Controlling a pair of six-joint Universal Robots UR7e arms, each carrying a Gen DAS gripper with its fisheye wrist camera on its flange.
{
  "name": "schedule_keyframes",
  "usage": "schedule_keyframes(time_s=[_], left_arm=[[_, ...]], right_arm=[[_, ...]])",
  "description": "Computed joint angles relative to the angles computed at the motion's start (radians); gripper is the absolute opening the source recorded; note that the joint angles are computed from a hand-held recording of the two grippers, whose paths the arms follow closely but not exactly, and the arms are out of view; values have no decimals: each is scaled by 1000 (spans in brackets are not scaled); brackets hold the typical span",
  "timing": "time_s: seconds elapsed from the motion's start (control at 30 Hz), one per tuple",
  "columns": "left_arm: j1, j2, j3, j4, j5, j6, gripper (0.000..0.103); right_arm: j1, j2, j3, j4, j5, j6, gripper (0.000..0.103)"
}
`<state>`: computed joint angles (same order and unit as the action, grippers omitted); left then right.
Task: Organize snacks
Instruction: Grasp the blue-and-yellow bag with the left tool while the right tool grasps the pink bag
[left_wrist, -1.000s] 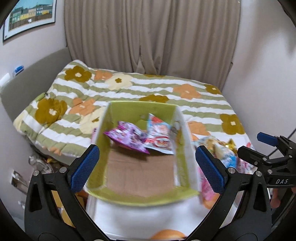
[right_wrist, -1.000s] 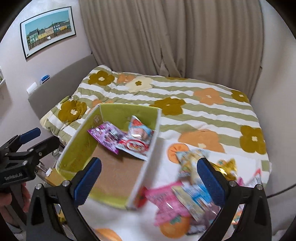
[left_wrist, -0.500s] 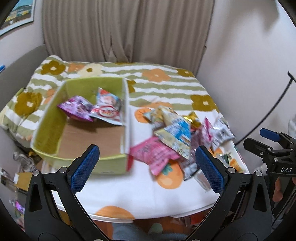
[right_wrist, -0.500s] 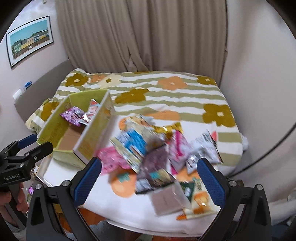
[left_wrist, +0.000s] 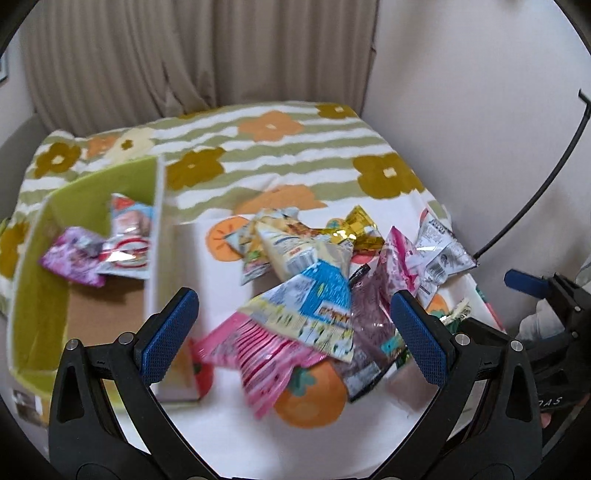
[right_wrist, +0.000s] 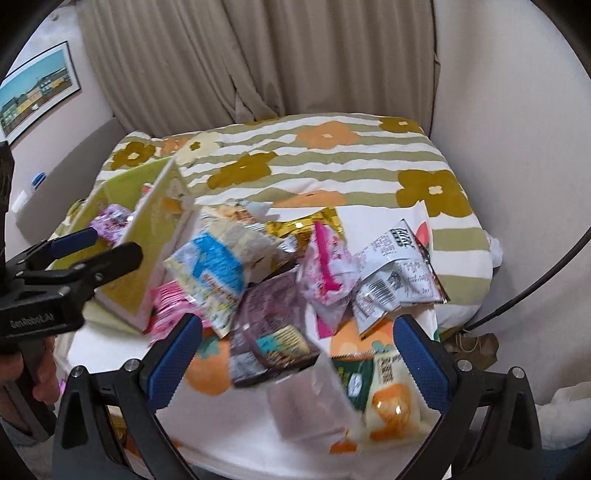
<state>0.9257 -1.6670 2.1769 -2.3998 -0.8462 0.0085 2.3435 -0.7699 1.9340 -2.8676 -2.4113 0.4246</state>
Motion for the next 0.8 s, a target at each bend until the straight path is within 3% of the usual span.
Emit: schedule_keyframes(time_s=[0.17, 0.43, 0.5, 0.6, 0.7, 0.8], left_arm=[[56, 120, -30, -65, -28, 55, 101], [101, 229, -66, -63, -40, 82, 92], [106, 245, -72, -58, -34, 87, 79], [112, 258, -82, -42, -26, 91, 74], [116, 265, -89, -23, -11, 91, 53], [123, 264, -91, -18, -9, 99, 50]], right_arm=[[-45, 37, -22, -30, -41, -75, 103], [-89, 99, -46, -100, -72, -217, 102], [-99, 106, -45, -109, -69, -234, 99], [-110, 118, -46, -131, -66, -267, 96], [-119, 129, -51, -142, -65, -289, 89], [-130, 136, -54, -155, -61, -306, 86]])
